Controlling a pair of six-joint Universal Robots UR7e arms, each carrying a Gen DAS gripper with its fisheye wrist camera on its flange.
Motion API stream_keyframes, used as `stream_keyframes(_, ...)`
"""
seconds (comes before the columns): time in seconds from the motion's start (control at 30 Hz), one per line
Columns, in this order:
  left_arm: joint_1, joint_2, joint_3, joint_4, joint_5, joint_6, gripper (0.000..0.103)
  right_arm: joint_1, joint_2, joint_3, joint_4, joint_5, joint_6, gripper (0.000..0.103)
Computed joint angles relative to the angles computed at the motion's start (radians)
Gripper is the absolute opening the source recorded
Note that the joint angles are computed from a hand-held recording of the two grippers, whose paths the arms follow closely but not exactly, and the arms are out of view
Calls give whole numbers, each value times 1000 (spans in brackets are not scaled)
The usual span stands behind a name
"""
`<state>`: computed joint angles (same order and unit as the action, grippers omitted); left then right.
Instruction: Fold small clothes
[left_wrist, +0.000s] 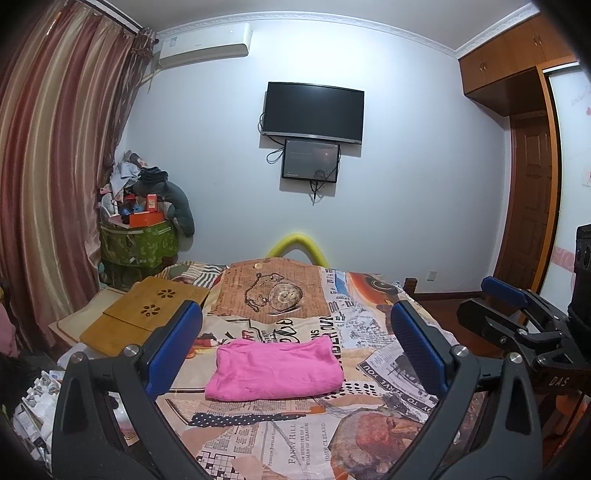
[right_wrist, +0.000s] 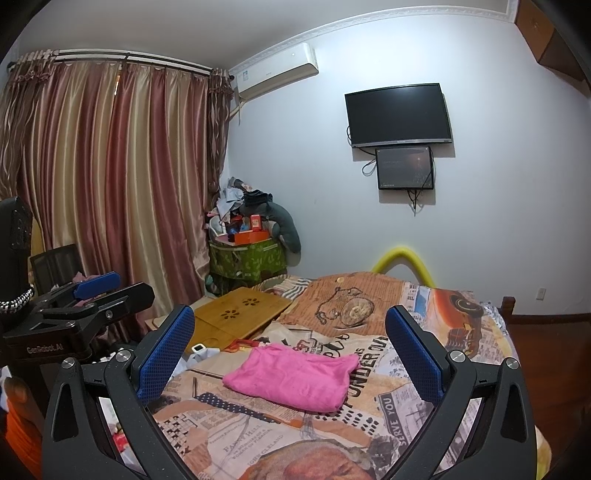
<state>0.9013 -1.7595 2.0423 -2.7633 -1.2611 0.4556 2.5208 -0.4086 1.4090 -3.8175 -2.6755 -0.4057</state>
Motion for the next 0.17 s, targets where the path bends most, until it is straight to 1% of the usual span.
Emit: stream_keyframes(0.17, 7, 3, -2, 2, 0, -7, 103, -2, -1, 3, 16, 1, 18, 102)
